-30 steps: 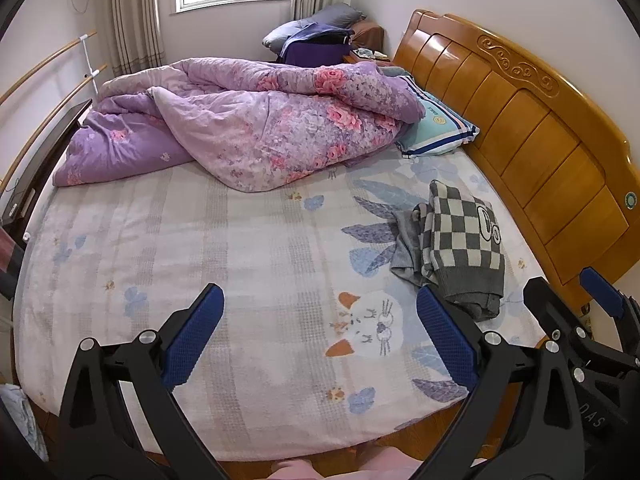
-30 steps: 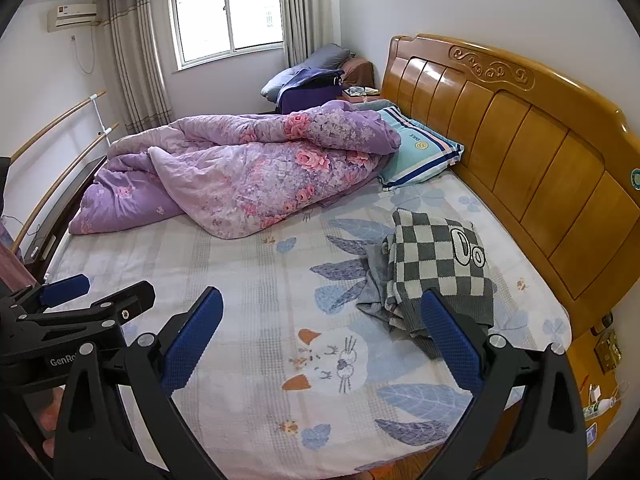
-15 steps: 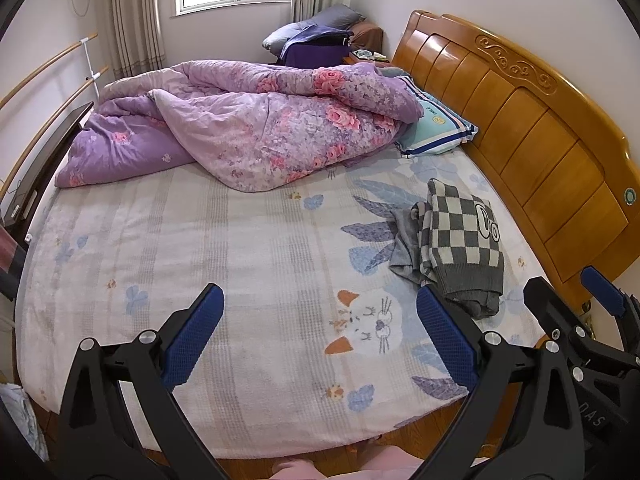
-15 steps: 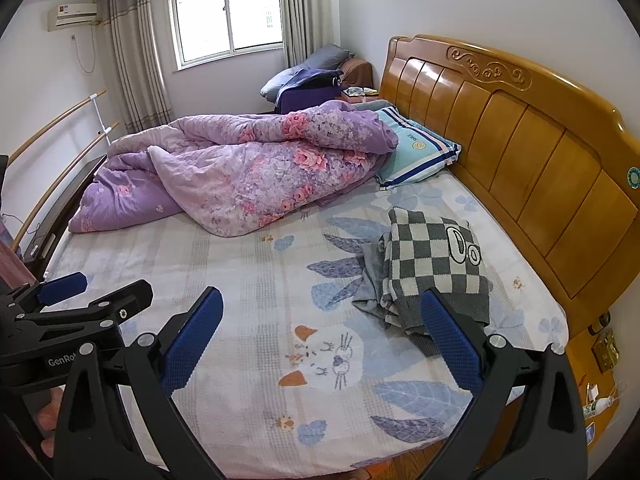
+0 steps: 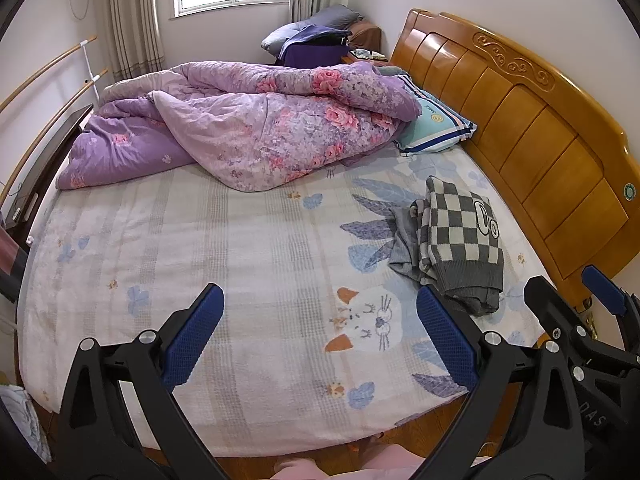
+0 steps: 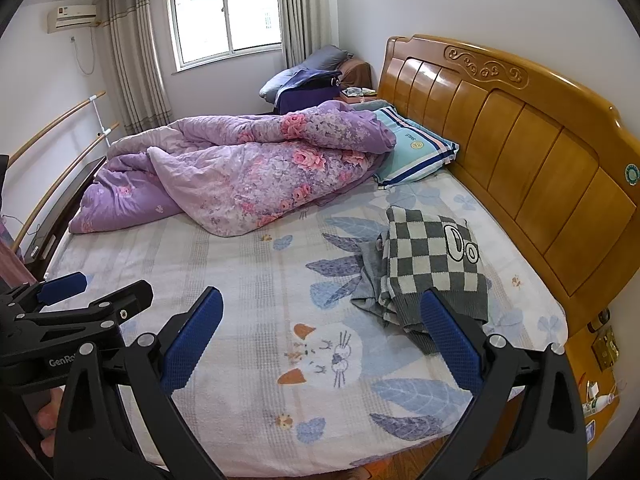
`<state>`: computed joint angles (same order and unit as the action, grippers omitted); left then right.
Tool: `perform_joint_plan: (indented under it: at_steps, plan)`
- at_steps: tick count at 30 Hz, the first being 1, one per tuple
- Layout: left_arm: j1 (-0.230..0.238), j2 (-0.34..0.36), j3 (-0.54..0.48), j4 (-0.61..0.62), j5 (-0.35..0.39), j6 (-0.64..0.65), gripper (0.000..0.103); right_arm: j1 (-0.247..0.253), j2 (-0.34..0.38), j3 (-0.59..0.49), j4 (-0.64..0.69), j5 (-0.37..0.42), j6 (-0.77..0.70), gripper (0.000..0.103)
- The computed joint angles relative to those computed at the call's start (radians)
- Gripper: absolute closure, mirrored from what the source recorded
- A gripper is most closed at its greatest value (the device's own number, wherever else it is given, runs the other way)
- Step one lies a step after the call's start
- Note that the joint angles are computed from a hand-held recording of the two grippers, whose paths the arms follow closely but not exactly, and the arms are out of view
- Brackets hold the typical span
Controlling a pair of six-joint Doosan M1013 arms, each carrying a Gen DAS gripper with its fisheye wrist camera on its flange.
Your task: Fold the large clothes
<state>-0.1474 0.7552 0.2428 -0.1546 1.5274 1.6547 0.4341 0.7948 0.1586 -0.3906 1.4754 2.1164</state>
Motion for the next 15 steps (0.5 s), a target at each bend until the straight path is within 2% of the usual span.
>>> perform_joint_plan:
  at_steps: [9, 11, 15]
  plan:
    - [-0.001, -0.007, 0.014, 0.002, -0.007, 0.002, 0.006, -0.001, -0.007, 0.015, 0.001, -0.007, 0.003, 0.008]
    - [-0.002, -0.008, 0.017, 0.001, -0.01, 0.001, 0.006, 0.0, -0.035, 0.066, -0.003, -0.027, 0.021, 0.008]
    - [-0.003, -0.01, 0.019, 0.002, -0.009, -0.001, 0.006, 0.0, -0.052, 0.093, -0.008, -0.035, 0.032, 0.008]
